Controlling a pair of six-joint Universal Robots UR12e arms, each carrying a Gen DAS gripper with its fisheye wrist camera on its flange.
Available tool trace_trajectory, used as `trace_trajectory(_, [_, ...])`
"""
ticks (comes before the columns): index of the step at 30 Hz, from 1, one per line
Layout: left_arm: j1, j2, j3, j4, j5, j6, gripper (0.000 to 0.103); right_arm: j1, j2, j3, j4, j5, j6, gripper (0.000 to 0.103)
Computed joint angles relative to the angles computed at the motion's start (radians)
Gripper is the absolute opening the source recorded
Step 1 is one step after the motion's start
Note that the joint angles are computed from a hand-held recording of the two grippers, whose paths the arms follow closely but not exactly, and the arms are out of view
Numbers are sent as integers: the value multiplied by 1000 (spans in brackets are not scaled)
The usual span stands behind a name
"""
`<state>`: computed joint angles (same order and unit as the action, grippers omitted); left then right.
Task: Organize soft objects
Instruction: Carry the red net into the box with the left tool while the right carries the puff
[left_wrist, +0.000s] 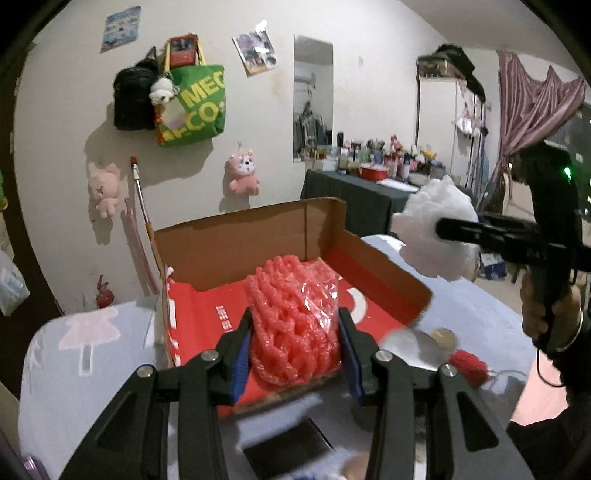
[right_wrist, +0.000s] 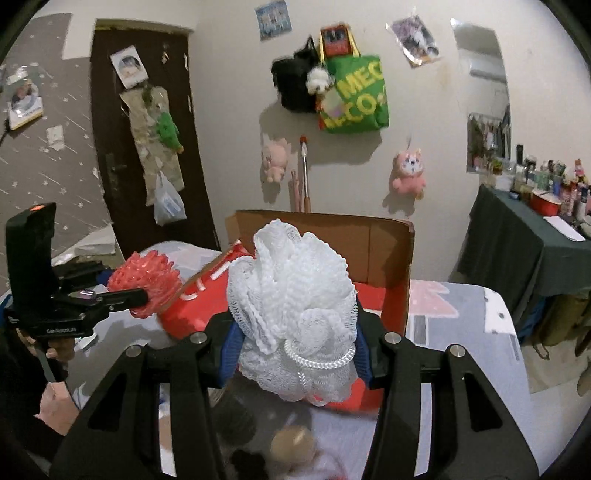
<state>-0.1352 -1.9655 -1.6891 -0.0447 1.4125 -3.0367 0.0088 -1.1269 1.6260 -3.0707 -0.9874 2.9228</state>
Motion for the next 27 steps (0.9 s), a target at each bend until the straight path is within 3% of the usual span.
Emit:
trace_trajectory(6, [12, -90, 170, -207, -40, 6, 44, 44, 123, -234, 268, -105, -19, 48])
trace_trajectory(13, [2, -223, 362, -399, 20, 33, 45, 84, 277, -492, 548, -185, -35, 48])
trace_trajectory(20, [2, -317, 487, -502, 68, 15, 45, 112, 374, -640, 664, -249, -35, 48])
trace_trajectory(27, [0, -356, 527, -544, 76, 1, 46, 127, 425, -702, 707, -314, -40, 49])
